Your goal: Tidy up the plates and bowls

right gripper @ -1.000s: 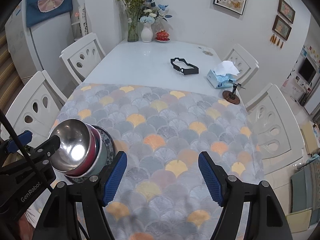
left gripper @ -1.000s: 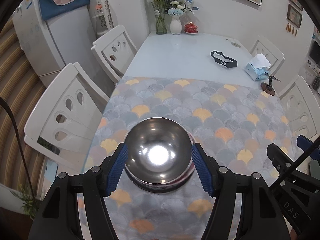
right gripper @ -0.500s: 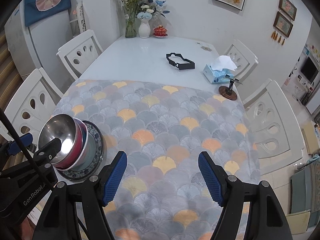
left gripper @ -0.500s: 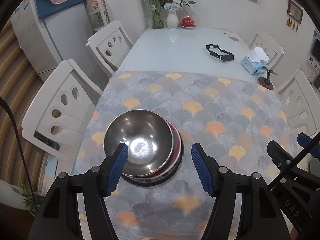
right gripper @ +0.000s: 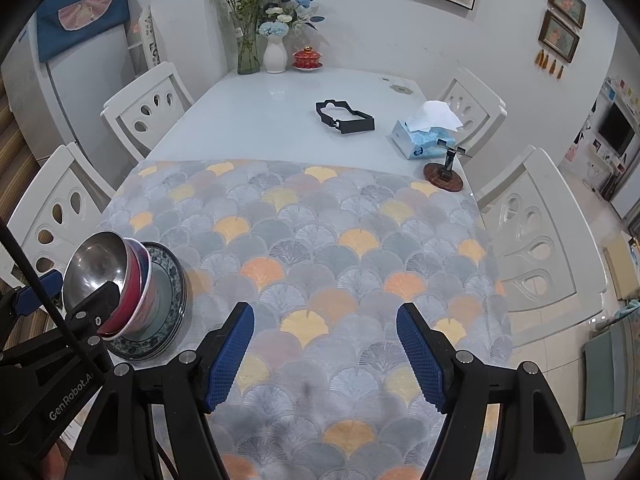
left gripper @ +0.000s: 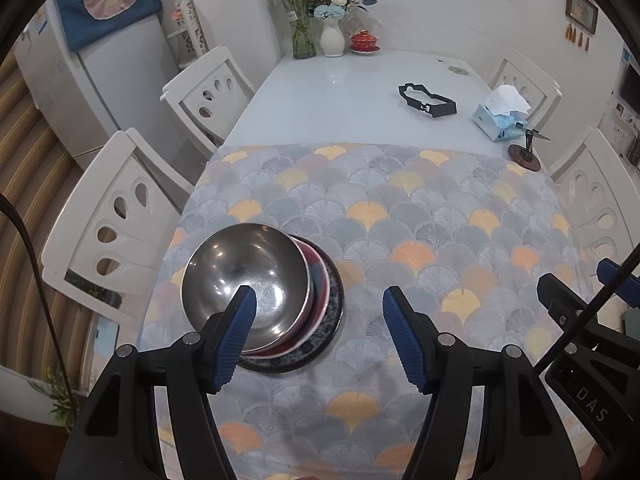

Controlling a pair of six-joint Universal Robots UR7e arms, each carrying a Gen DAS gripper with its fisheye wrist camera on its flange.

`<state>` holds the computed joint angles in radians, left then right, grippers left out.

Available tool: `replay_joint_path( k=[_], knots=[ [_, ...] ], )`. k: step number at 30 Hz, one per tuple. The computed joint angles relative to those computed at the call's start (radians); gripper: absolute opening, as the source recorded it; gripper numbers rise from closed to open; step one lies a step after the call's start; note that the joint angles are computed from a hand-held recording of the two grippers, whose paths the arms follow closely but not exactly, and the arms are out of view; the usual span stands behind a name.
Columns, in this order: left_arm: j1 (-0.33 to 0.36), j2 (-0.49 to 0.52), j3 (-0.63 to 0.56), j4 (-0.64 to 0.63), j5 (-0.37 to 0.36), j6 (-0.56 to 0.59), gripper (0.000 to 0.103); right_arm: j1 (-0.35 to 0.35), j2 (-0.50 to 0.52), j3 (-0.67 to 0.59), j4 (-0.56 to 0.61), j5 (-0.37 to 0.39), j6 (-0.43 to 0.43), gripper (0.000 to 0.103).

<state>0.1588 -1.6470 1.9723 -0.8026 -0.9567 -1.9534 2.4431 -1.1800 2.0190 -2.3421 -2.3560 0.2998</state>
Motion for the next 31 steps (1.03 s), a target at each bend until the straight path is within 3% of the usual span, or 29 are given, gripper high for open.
replay_joint_path(
  k=[23,31],
  knots=[
    [0.024,0.118,-0.015,-0.089,0.004,-0.017,0.064,-0.078,-0.089,0.056,-0.045,0.016,-0.116,0.072],
    [0.019,0.184,-0.034,-0.056,0.021,-0.074,0.064,-0.112,-0.134,0.089,-0.068,0.021,-0.166,0.072]
  ],
)
